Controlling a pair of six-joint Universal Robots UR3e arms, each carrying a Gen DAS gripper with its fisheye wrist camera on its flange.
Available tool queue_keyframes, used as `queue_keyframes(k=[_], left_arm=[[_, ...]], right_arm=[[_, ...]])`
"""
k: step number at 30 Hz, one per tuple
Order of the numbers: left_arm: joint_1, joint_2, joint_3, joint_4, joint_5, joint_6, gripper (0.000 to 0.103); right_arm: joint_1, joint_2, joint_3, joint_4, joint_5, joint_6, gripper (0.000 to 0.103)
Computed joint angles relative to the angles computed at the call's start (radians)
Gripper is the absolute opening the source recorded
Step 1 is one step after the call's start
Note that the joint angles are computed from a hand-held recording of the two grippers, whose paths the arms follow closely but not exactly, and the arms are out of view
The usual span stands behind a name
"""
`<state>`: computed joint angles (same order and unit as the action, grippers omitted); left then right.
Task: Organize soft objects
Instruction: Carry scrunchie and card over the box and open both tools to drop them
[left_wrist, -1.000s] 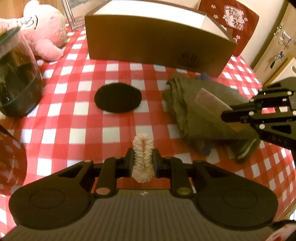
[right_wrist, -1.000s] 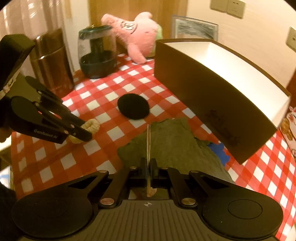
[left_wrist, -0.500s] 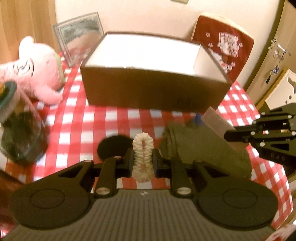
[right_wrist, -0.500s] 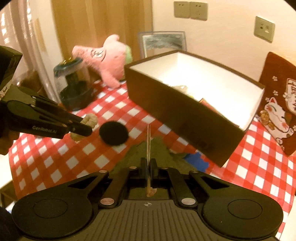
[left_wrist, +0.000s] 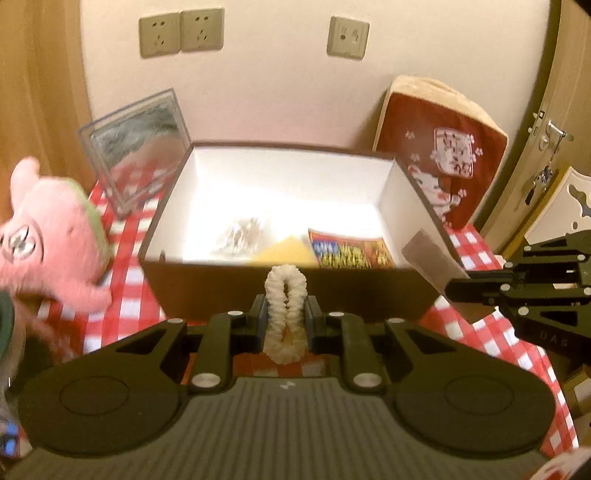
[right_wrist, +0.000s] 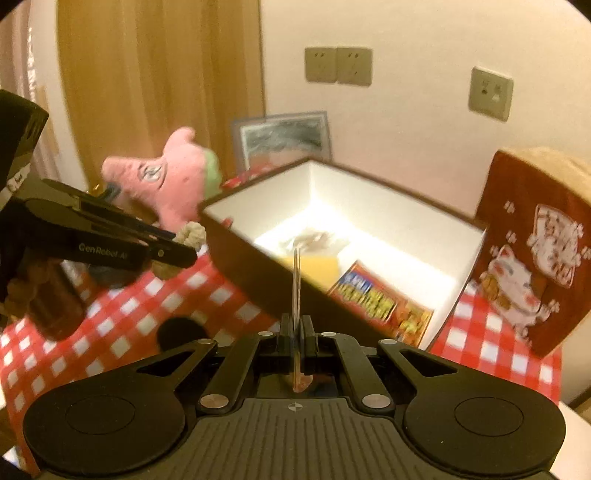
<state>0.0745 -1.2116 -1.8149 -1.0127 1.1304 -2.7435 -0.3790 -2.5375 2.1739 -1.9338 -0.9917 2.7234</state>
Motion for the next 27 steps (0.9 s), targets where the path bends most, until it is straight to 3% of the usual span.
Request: queue_keyframes(k=[12, 24, 27], left_arm=[[-0.156, -0.400, 0.358, 0.112, 0.074, -0.091, 0.018], [-0.307, -0.821, 0.861, -0.020, 0.164, -0.127, 0.019], [-0.331, -0.922, 1.012, -0.086, 0.171, -0.128, 0.024]], right_arm=[[0.000, 0.327, -0.078, -0.373, -0.047, 0.117, 0.003], [0.018, 0.678, -0.156, -0.566, -0.141, 0.246, 0.003], [0.017, 0.732, -0.178, -0.594, -0.163, 0.267, 0.003]])
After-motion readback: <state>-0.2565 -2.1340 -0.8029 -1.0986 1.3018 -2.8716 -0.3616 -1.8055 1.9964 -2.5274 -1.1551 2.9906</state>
